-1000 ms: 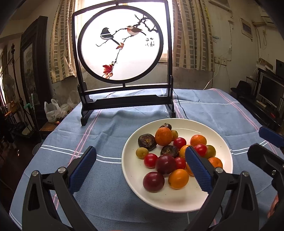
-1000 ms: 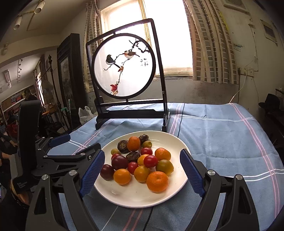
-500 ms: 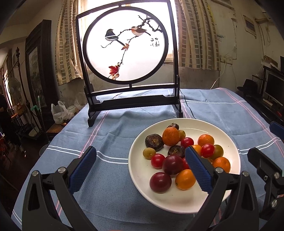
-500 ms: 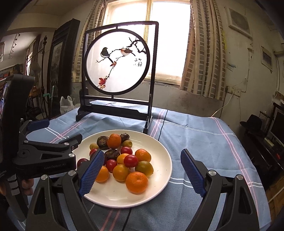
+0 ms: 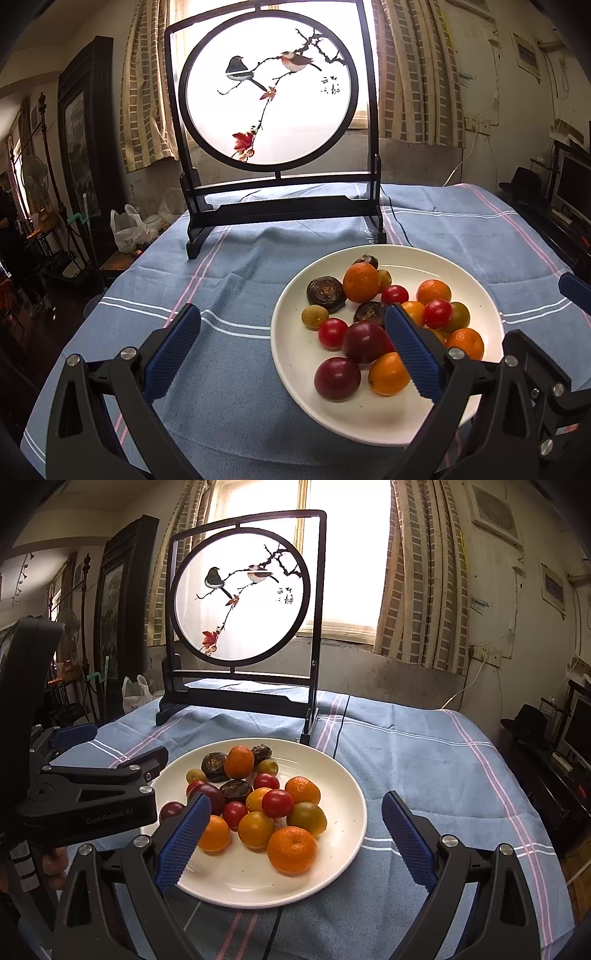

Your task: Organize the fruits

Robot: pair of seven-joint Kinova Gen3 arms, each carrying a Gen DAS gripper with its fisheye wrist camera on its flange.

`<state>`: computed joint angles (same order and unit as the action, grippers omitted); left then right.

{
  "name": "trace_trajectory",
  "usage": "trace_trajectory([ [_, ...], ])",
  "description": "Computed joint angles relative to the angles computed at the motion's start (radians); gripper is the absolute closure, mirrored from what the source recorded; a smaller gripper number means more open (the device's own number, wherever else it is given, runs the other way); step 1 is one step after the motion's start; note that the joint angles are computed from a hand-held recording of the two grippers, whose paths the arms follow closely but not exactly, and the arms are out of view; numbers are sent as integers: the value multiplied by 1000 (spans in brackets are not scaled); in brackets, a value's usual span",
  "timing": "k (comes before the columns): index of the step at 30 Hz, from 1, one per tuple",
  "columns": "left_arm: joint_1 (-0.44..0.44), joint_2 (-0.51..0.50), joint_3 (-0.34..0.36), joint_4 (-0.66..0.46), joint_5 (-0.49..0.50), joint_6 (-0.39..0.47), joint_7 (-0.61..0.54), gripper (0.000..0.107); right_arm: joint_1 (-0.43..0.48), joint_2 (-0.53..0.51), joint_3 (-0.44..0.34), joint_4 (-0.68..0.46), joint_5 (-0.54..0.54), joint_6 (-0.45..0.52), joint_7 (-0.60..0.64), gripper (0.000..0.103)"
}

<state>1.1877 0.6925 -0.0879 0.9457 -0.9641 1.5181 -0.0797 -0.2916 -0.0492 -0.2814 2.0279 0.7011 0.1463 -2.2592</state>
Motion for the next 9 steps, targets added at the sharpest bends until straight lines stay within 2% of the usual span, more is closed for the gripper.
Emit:
trace_trajectory([
  [4,10,19,-12,-25,-18,33,-17,10,11,3,-11,-1,43,5,-51,9],
  [9,10,1,-9,5,-21,11,19,10,5,3,-8,1,89,5,-96,9],
])
